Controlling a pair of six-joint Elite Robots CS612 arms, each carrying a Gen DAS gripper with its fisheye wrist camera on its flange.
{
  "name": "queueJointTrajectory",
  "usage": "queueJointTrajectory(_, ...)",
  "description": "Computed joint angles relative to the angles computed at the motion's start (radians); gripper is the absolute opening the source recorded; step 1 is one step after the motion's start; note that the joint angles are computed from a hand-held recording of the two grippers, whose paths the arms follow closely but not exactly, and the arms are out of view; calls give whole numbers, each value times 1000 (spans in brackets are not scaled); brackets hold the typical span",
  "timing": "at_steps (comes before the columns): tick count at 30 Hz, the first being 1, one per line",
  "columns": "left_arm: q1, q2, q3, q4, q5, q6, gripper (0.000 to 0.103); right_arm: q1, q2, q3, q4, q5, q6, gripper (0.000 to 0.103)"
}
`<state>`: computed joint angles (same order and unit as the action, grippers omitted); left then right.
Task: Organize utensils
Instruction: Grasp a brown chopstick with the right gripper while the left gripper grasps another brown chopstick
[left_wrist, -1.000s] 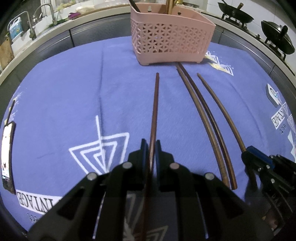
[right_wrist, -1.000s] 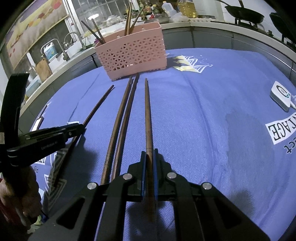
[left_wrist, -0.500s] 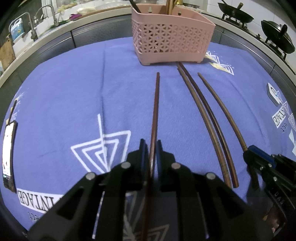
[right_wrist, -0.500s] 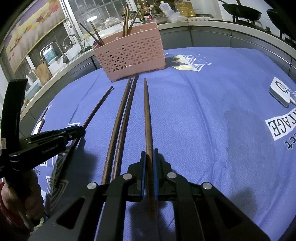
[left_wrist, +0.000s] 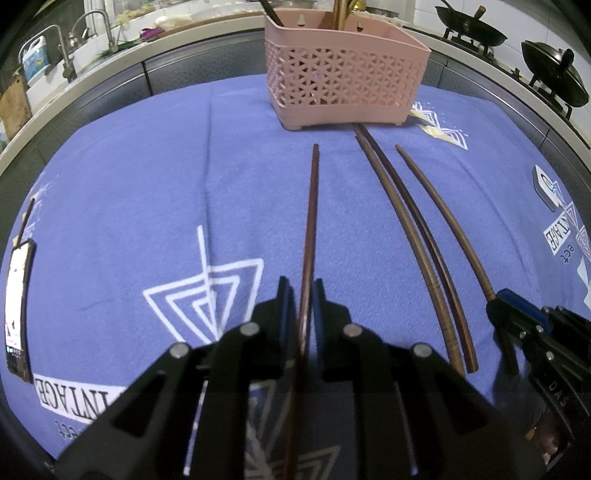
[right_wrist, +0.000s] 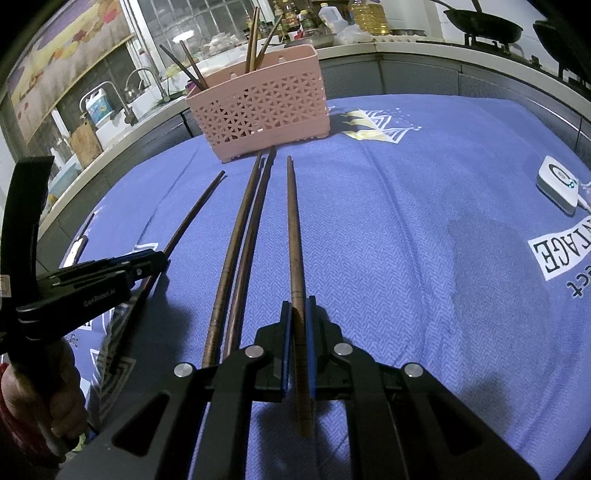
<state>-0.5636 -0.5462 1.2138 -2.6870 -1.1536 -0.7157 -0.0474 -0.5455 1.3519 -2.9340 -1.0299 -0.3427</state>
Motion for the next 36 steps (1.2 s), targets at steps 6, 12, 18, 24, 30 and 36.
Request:
queueJointTrajectory(6, 4, -2, 3, 5, 4, -6, 12, 13, -5, -14, 43, -34, -51, 19)
queueJointTrajectory(12, 9, -1, -1, 11, 11, -8, 14, 33, 7, -67, 97, -98, -93, 19)
queueJointTrajectory(18, 14, -1, 1, 11, 26, -9, 18, 48, 24, -111, 117, -139, -143, 19)
queueJointTrajectory(24, 18, -1, 4, 15, 48, -23, 28, 58, 40, -148, 129, -158, -174, 19)
queueJointTrajectory(30, 20, 2, 0, 16, 59, -21, 29, 66, 55, -189, 155, -167, -182, 19)
queueJointTrajectory(36, 21, 6, -7, 23, 69, -19, 29, 74, 75, -245, 207, -171, -198, 19)
